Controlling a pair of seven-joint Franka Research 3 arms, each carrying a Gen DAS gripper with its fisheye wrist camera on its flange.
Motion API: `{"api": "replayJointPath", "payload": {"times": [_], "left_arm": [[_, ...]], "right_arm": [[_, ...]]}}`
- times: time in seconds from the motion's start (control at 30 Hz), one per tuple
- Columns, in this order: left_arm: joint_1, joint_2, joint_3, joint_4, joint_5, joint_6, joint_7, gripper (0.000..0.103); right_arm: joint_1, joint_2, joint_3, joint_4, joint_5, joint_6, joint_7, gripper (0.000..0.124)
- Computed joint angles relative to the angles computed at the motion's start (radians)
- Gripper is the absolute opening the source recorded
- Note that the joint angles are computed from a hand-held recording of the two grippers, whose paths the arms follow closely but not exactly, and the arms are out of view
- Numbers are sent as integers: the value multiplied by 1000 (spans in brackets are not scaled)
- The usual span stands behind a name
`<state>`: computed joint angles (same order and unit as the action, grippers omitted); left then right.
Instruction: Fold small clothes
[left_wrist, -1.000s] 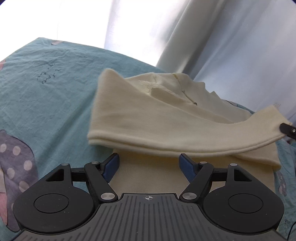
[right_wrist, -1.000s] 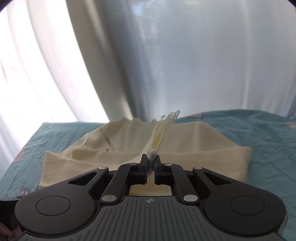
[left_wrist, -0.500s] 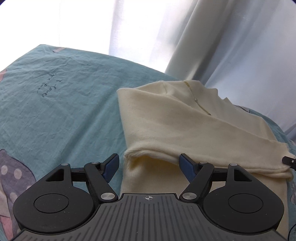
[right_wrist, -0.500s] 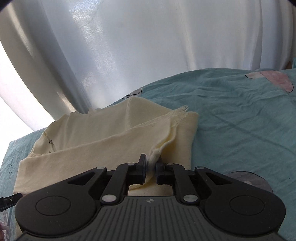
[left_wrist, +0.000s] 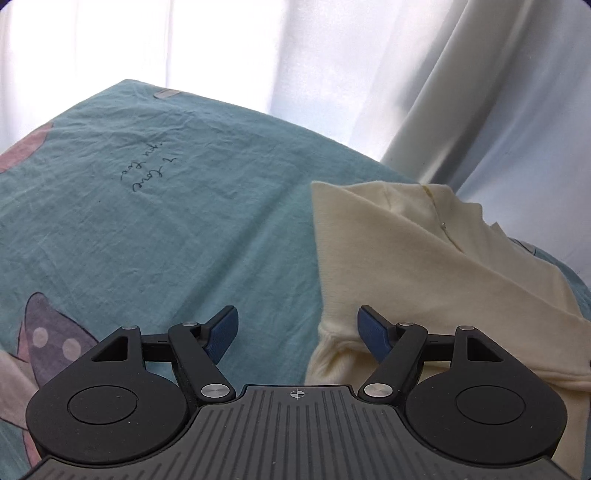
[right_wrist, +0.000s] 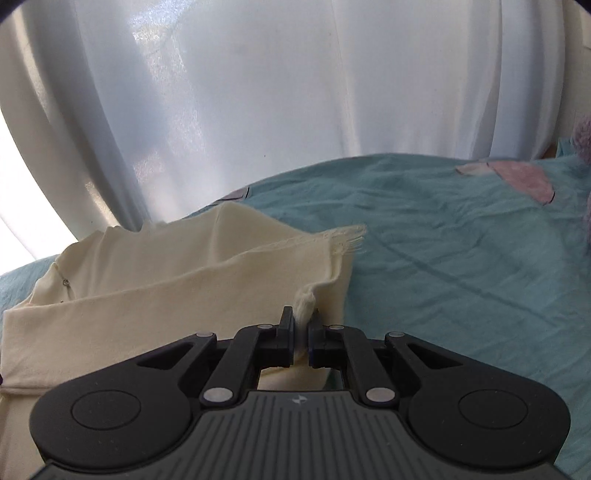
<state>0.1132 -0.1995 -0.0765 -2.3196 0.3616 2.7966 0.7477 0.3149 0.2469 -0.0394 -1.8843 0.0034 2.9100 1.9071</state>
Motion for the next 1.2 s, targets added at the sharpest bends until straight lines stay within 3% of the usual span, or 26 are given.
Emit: {"api": "replayJointPath", "payload": {"times": [0.1,0.17,0.27,0.33,0.37,0.43,0.53,0.7,0.77,0.83,0.87,0.97,1.03,1.13,1.2], "left_arm": [[-7,4,-2,7,-7,8,19,78],[-3,13,-13,23,19,-5,9,79],[-11,13,-15,36,23,-23,10,79],[-8,-3,-19,29,46,-5,-4,79],[-6,-7,-22,31,59,3,-6,79],[-11,2,-23,46,68,19,8,82],[-31,49,-27,93,62,12,47,82],[-52,168,-36,197,121,-40,44,80],[-63,205,-33,240,171,-110,15,79],[-69,220,-21,249,292,-108,-63,84],[-71,222,-17,251,300,-112,-67,86],[-71,225,-8,258,256,-121,-60,90],[-72,211,-8,253,199,-133,-46,86],[-75,166,-12,212,149,-126,10,83],[-72,125,-11,165,132,-100,36,82]], "right_arm": [[-54,-10,65,-16,106,18,-114,6],[-56,-9,69,-7,132,-3,-153,7],[17,-17,-23,-11,1,-22,-10,9],[94,-39,-116,-21,-183,-37,201,28],[117,-49,-146,-25,-270,-38,288,29],[116,-69,-151,-43,-337,9,365,29],[13,-57,1,-26,-162,53,135,29],[21,40,95,93,-59,-45,-136,27],[70,80,67,126,-95,-48,-163,25],[163,105,-33,131,-230,7,-100,25],[175,115,-46,141,-243,14,-93,25],[164,144,-38,175,-206,16,-101,25],[157,147,-33,176,-187,21,-121,25],[131,106,0,141,-127,-7,-159,25],[96,52,31,72,-68,22,-191,25]]}}
